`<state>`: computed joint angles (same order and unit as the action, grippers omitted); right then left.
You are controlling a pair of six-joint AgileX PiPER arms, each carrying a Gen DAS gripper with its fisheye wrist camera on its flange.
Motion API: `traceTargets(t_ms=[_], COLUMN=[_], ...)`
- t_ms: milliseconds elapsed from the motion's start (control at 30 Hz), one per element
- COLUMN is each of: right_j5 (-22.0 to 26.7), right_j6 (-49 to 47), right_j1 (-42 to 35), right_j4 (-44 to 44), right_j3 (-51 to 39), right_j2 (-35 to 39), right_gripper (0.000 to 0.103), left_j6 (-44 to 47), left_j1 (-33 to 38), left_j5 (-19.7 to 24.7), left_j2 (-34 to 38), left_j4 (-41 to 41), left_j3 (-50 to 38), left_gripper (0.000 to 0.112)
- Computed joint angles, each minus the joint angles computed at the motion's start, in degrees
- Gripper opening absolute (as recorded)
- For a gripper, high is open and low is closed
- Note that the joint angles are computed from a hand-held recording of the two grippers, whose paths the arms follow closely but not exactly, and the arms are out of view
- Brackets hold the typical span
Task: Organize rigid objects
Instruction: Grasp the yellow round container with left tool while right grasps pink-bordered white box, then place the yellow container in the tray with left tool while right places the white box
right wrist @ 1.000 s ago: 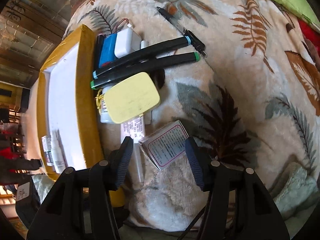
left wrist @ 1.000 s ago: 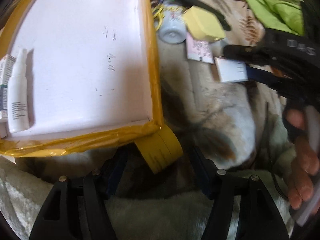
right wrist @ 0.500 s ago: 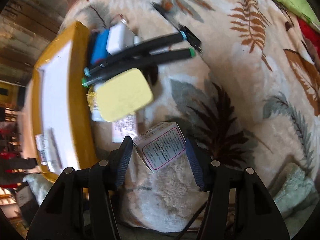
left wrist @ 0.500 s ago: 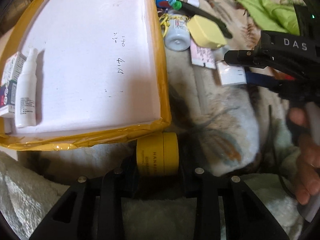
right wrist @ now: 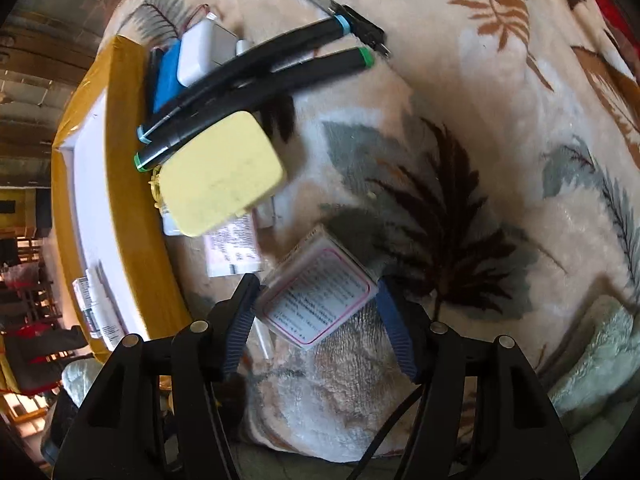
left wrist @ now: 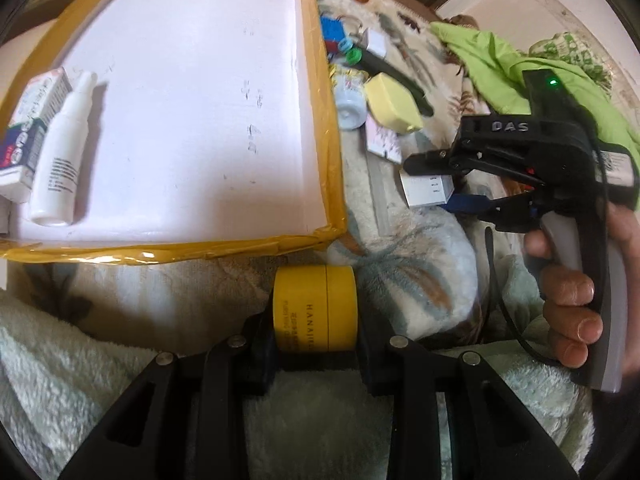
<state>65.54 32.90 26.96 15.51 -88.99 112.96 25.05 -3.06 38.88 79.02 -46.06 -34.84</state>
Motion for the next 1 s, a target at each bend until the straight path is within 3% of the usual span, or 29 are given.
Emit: traceTargets(t_ms=[233, 400, 600, 900, 1000], right_j5=[-0.1, -1.4, -6.5, -13.2, -14.2], right_j6=[2.7, 2.0, 0.2, -6.1, -9.8], right_j1=[1.3, 2.3, 2.5, 2.5, 5.6], right_j4=[-1.8, -1.9, -1.1, 2.4, 3.0], right_j3=[0.9, 1.5, 4.9, 7.3, 3.5], right_j2=[-1.9, -4.3, -7.6, -11.6, -10.6], right_gripper=[0.042, 0.041, 0.041, 0.041, 0.041], left_j6=[10.6, 17.2, 22.1, 24.6, 23.7], left_j1=[4.3, 11.4, 16.2, 23.7, 26.5], left_j5=[-0.4, 3.0, 8.0, 15.8, 18.2], left_j2=[-3.7, -7.3, -3.7, -2.3, -2.7], left_j4=[-9.0, -14.5, -19.7, -21.7, -20.8], left_j3=[3.9, 6.1, 5.0, 3.7, 2.3], left_gripper=[0.032, 0.032, 0.032, 0.032, 0.032])
